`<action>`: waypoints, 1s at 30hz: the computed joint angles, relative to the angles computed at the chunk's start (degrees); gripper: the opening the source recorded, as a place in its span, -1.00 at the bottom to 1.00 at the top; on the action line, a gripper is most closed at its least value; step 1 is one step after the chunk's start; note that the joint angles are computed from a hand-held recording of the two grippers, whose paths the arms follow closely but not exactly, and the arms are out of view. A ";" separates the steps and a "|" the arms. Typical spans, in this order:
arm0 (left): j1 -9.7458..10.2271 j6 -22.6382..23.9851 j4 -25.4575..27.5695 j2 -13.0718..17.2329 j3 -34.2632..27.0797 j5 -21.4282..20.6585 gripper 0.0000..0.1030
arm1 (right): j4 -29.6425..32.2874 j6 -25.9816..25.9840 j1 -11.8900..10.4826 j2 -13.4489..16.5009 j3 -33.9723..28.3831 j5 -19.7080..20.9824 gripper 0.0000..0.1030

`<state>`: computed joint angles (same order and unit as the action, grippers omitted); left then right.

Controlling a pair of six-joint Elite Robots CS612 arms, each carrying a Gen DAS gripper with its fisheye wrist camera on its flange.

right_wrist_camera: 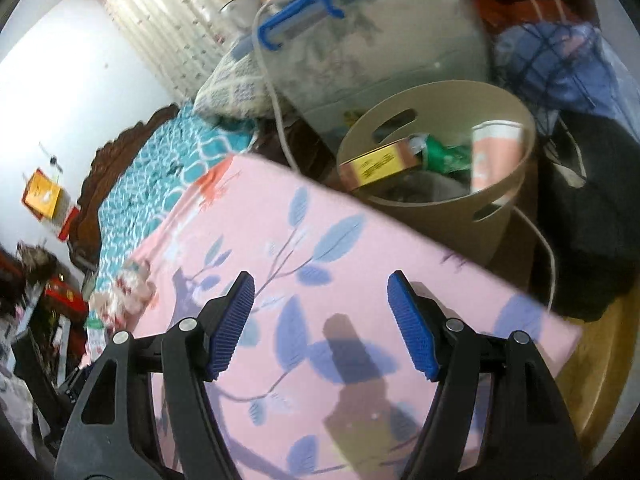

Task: Collect trash
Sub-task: 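Move both open tools back over the remaining wrappers on the bed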

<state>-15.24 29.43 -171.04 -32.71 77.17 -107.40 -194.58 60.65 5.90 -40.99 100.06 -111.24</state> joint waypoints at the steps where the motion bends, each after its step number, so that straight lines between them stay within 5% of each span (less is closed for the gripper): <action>1: 0.25 -0.41 0.05 0.04 -0.05 0.35 0.72 | 0.76 -0.43 0.24 0.10 -0.55 0.25 0.37; 30: 4.07 -11.72 4.95 1.11 -3.31 3.35 0.78 | 11.20 -6.38 2.91 3.33 -10.28 4.51 0.37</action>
